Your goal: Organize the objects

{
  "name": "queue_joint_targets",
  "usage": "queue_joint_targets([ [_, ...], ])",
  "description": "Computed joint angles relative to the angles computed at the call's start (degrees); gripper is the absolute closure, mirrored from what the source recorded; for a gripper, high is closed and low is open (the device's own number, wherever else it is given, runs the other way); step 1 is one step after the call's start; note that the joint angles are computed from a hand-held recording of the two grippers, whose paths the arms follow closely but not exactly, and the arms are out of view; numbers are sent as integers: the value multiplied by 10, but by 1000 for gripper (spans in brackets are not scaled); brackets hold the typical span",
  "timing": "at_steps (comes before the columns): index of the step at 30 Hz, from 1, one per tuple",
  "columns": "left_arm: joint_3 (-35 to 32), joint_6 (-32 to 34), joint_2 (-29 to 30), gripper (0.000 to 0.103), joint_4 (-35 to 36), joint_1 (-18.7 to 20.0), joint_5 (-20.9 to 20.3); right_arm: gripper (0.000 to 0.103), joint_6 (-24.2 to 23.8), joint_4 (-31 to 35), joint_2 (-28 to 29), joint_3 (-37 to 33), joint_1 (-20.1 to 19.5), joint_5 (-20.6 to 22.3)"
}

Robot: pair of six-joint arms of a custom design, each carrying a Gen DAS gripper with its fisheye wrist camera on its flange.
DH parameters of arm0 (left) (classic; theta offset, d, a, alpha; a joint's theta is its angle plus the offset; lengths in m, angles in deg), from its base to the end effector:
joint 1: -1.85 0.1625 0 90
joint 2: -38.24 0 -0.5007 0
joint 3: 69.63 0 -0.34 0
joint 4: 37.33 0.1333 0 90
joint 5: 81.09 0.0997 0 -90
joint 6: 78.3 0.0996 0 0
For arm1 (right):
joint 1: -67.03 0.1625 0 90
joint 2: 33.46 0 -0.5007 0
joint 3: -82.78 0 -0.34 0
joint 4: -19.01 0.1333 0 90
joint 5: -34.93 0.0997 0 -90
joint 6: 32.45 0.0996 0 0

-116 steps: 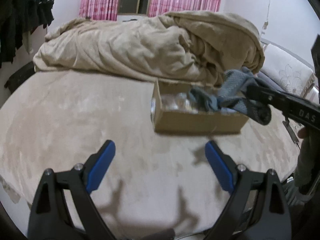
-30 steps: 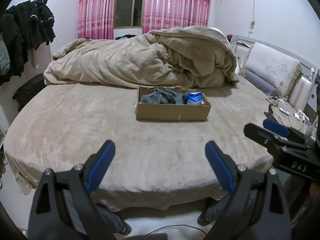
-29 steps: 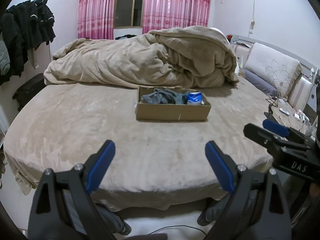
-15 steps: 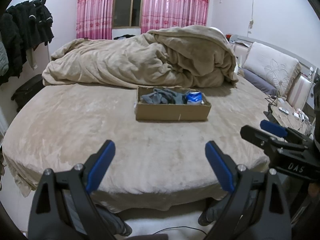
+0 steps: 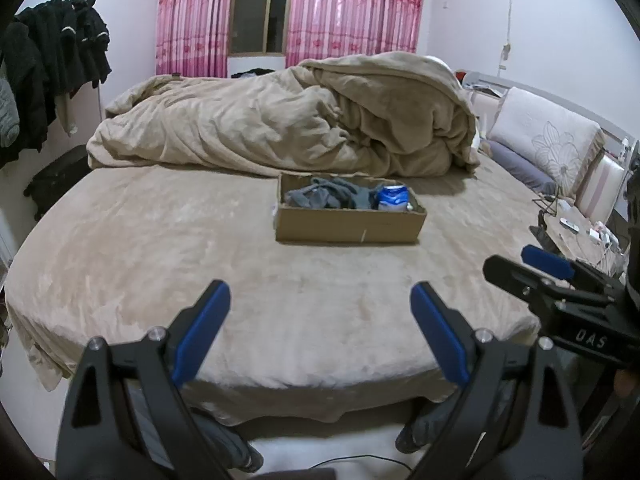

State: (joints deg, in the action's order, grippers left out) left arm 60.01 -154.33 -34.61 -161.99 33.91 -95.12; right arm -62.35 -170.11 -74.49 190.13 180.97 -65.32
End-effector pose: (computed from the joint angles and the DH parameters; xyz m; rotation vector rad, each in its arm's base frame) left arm -0.2315 -0.4163 0.2965 -0.0127 2.0024 -1.2714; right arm 0.3699 -0.5482 0.1514 1.2121 -2.5519 0.8169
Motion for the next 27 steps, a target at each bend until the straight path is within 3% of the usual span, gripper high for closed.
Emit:
queue_joint_targets([
  [27, -1, -8, -3, 10, 14, -7, 1, 16, 0, 0, 0, 0, 0, 1],
])
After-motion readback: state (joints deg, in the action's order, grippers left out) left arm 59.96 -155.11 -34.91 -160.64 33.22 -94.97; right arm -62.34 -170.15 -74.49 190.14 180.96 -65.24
